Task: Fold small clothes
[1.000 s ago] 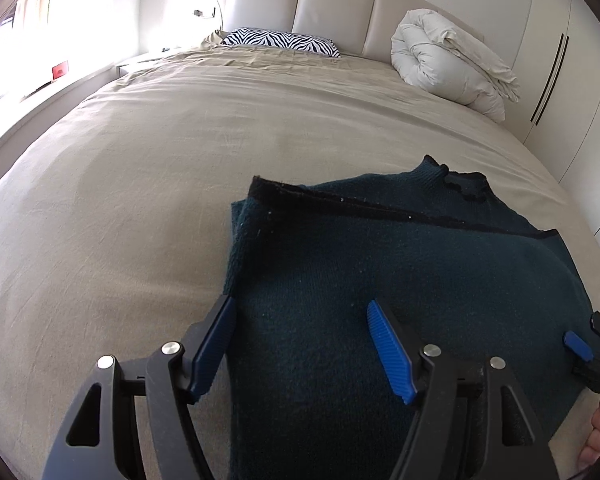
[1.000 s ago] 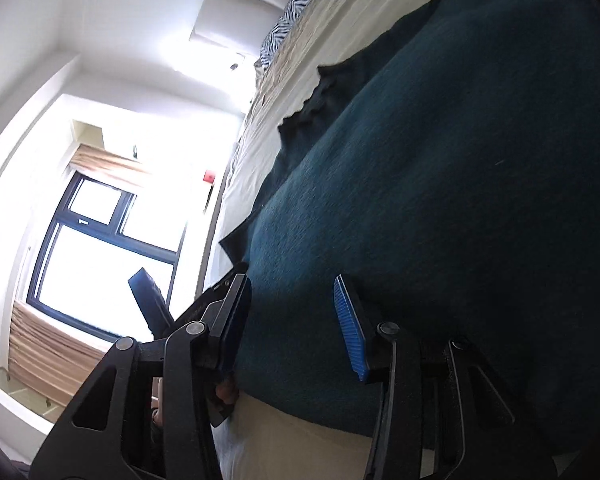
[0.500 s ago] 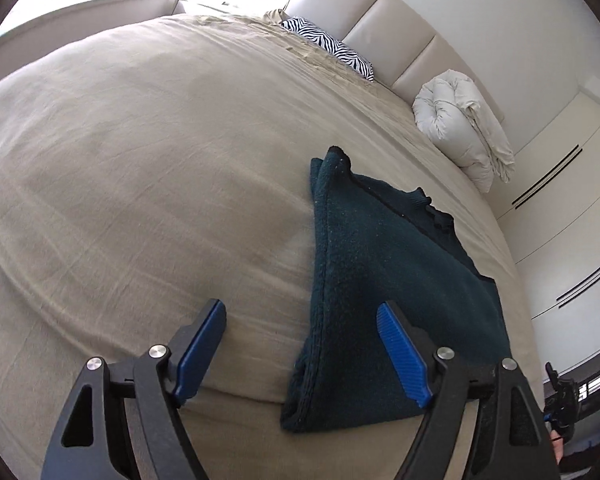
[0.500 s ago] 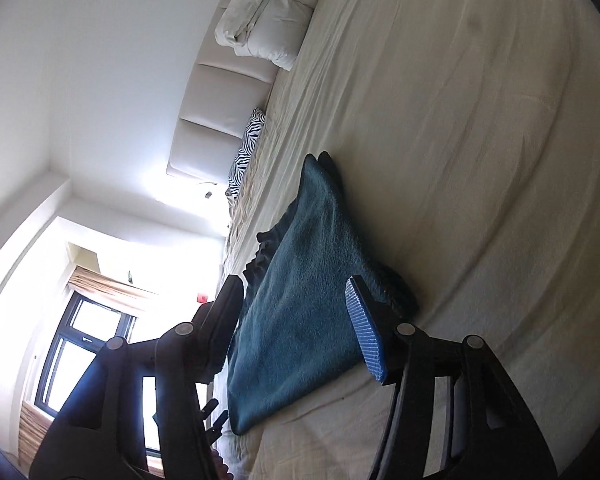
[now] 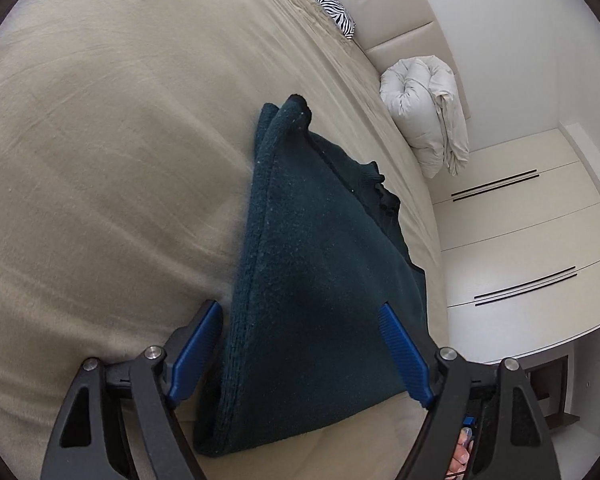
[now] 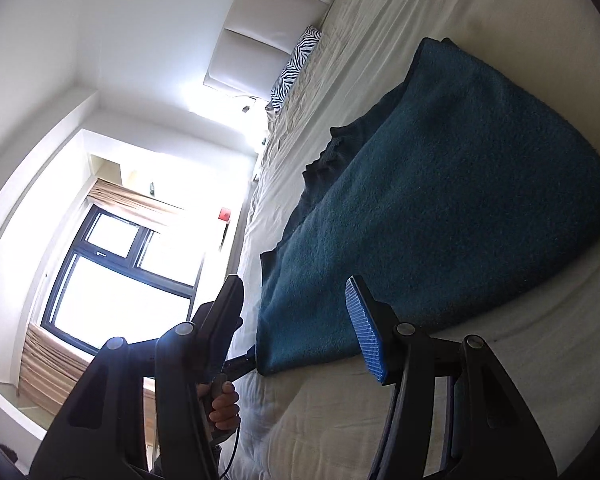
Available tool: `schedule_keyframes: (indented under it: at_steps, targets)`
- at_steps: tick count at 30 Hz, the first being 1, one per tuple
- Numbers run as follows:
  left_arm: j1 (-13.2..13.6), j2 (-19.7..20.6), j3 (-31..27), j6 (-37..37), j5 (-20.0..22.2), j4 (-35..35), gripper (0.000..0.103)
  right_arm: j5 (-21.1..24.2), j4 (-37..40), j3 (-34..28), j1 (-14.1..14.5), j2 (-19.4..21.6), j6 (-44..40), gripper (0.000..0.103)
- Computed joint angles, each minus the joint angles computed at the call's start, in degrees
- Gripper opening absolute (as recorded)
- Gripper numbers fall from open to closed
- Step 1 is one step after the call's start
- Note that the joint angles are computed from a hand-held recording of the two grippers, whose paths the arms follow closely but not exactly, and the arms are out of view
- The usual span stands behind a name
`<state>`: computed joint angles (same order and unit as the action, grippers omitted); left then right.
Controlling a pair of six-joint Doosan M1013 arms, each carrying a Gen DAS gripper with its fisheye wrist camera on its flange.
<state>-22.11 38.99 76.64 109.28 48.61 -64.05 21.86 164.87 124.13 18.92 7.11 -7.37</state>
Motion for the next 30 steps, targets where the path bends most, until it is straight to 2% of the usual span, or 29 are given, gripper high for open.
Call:
schedule_keyframes:
  at_steps: [4,8,11,12,13,15,16,21,23,25,28,30]
  targets:
    - [0.0,1.4,-3.1,-3.7,4.5,3.1,0.082,-1.9,-12.1,-4.0,-0.4,2.1,9.3,0.053]
    - [0.3,2.2,-3.8,-4.7,6.3,0.5,0.078,-1.6,-26.2,-8.9,-1.1,5.4,20.7,0.053]
    - [0.7,3.4,-3.7,-3.5,8.9,-5.4,0.057,-1.5,-39.7,-13.4,-1.2,8.4,32.6,0.053]
    - [0.7,3.8,-3.6,-3.3,9.4,-6.4,0.046,-1.4,-43.8,-14.8,-1.2,9.4,36.1,0.053]
    - [0.7,4.0,-3.6,-3.3,9.3,-6.7,0.036,-1.4,-47.0,-15.9,-1.1,10.3,39.0,0.053]
    - [0.7,4.1,-2.9,-2.8,8.7,-7.9,0.022,-0.6,-51.9,-18.4,-1.2,12.4,43.7,0.053]
    - [0.8,4.2,-2.5,-2.5,8.3,-9.0,0.019,0.0,-53.5,-19.3,-1.2,13.3,45.5,0.053]
    - [1.0,3.8,-1.2,-0.1,7.6,-11.9,0.016,1.8,-64.4,-23.4,-1.6,17.4,56.3,0.053]
    - [1.0,3.6,-1.0,0.1,7.0,-12.2,0.016,1.4,-72.8,-24.6,-1.6,18.6,64.3,0.051]
    - [0.8,3.1,-0.8,0.3,6.4,-11.9,0.016,2.6,-70.1,-24.0,-2.1,19.4,62.8,0.051]
    - [0.1,3.0,-2.0,-0.7,5.3,-10.7,0.016,5.5,-55.5,-21.7,-2.8,19.7,50.1,0.050]
    - [0.1,2.2,-1.6,0.0,4.8,-10.4,0.016,6.6,-52.7,-21.0,-3.0,19.6,47.3,0.051]
